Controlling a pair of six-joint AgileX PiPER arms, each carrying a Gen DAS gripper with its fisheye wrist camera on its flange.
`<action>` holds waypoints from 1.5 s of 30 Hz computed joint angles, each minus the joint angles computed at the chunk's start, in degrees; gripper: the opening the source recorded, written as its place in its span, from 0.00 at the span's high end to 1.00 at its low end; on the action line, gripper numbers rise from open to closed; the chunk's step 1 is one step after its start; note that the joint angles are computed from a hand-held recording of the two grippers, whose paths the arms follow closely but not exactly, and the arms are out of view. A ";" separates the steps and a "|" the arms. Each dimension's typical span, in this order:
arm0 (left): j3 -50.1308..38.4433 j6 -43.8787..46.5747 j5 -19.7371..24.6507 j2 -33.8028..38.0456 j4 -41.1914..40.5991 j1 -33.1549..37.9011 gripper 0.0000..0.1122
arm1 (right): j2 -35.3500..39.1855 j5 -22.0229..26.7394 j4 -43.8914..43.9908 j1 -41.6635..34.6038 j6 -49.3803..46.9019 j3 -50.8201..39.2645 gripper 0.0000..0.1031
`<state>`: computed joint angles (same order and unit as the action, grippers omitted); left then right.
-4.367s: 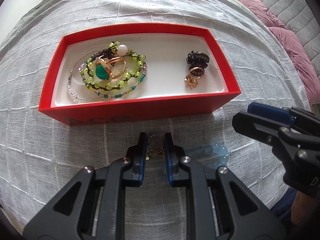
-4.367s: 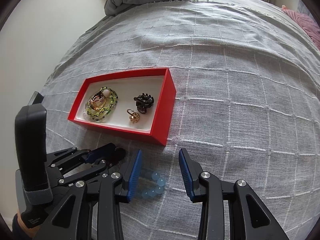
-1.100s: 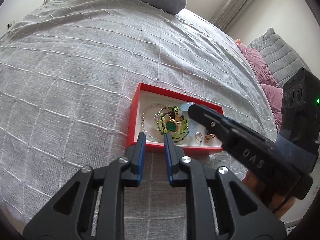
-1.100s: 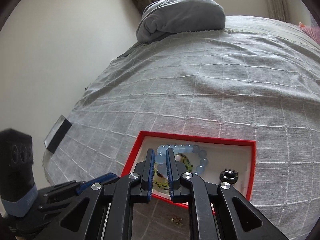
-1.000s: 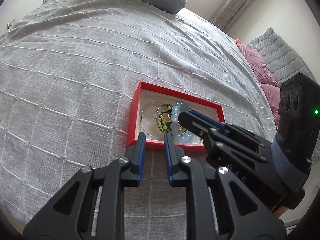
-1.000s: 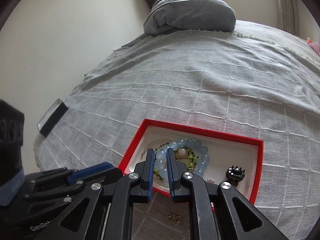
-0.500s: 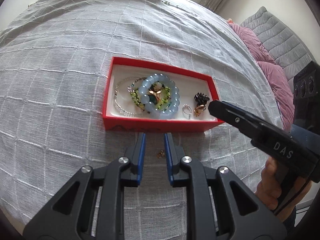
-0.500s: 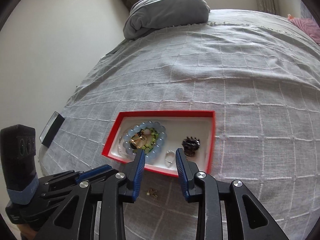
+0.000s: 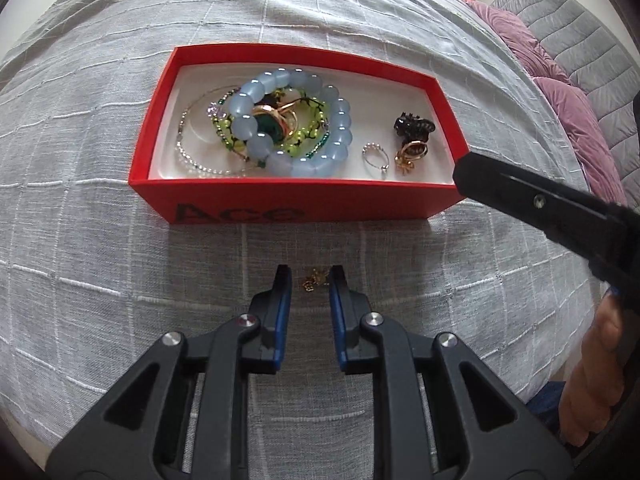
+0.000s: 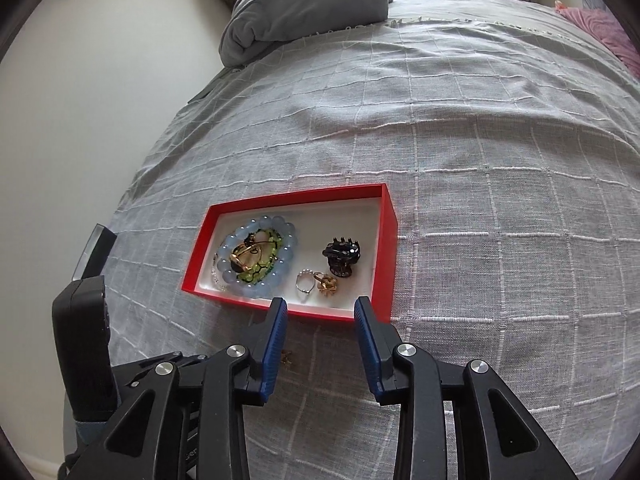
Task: Organize jewelry
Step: 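Lower left gripper onto a small gold earring and close it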
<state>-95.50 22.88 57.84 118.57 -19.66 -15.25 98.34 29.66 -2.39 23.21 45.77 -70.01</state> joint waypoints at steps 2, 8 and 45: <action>0.21 0.12 -0.24 -0.11 0.13 -0.35 0.82 | 0.04 0.38 -0.03 0.24 -0.33 -0.26 0.65; -0.03 -1.53 -0.53 0.67 1.86 -1.36 0.82 | -0.25 0.33 0.66 0.03 -1.03 -0.15 0.65; -0.10 -2.58 0.80 0.90 -1.00 1.29 0.82 | 0.65 1.19 3.20 0.23 -4.08 -0.89 0.65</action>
